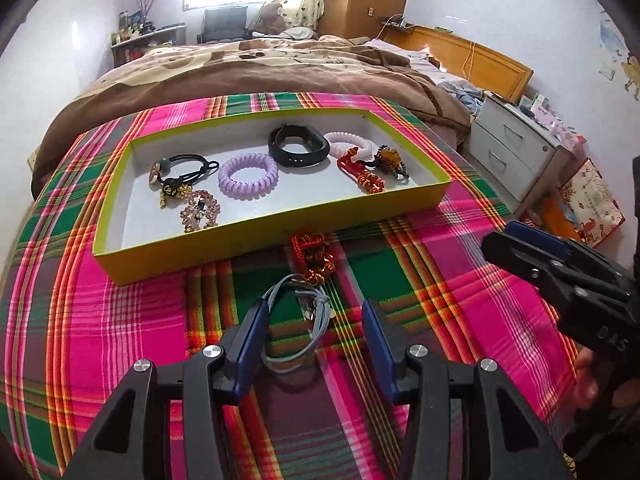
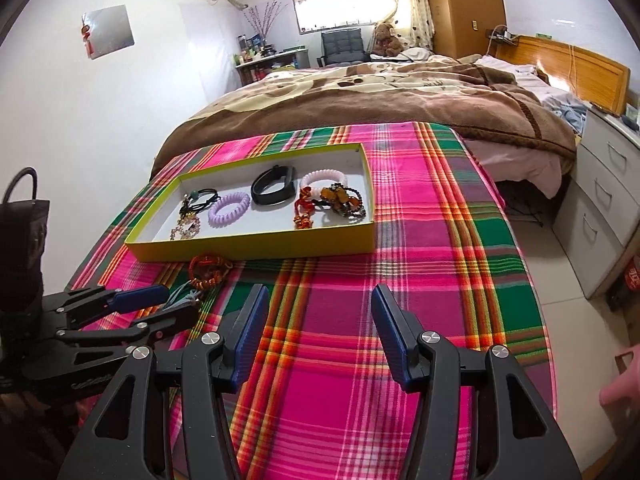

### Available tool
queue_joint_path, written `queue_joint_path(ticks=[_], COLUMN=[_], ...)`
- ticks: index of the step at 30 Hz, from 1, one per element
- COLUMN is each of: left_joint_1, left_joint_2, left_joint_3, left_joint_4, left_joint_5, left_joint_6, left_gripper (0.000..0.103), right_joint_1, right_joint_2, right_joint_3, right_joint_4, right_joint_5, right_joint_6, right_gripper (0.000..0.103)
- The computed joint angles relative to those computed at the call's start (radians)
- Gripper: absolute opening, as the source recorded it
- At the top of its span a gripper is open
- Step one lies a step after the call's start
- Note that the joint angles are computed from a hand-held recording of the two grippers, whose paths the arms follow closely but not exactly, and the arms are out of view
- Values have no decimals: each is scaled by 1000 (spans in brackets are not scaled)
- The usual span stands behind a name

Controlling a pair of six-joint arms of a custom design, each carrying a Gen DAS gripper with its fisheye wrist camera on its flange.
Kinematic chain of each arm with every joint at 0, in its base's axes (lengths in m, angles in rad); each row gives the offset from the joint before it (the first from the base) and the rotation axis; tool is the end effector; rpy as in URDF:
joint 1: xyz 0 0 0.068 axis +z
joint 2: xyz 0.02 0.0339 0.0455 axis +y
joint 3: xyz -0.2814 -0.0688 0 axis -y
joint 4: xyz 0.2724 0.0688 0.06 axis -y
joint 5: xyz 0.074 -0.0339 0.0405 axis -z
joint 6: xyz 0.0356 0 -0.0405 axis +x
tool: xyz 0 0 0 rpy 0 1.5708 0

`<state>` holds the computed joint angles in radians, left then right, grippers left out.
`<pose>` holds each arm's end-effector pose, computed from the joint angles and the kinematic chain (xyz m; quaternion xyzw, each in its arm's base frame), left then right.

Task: Organize jewelry
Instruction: 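Move the left tool to the grey hair ties and grasp them, then grasp the red knotted bracelet with the right tool while the left tool holds the hair ties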

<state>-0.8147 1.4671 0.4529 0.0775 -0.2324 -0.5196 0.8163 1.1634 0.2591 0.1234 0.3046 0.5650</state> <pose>0.1775 -0.1763 0.1063 0.1030 0.9388 -0.1051 0.3114 0.1453 0.1390 0.1189 -0.0564 0.9125 0.1343 0.3824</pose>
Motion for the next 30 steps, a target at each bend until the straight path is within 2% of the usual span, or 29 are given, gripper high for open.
queue_joint_path(ticks=[9,12,15,18,30], left_joint_1=[-4,-19,-13,-9,-9], left_joint_2=[74,80,66,46,-86], left_joint_3=[47,57,46,33,-75], left_joint_4=[-24,-52,-52,-63,-62], left_joint_5=[-56,-100,-95,-96,-84], left_joint_6=[7,7,8,2,-37], left_gripper=[47,35,28,17,16], right_joint_1=[-16,-16,-9,-1,70], right_joint_2=[-26,-21,-15,-10,69], right_joint_3=[-13,-11,-6,-2,48], right_joint_4=[0,4,2,0,-3], right_joint_5=[-15,-19,-12,-5,31], right_joint_6=[-12,-13,-13,-9,17], right_gripper=[54,54,54,54,54])
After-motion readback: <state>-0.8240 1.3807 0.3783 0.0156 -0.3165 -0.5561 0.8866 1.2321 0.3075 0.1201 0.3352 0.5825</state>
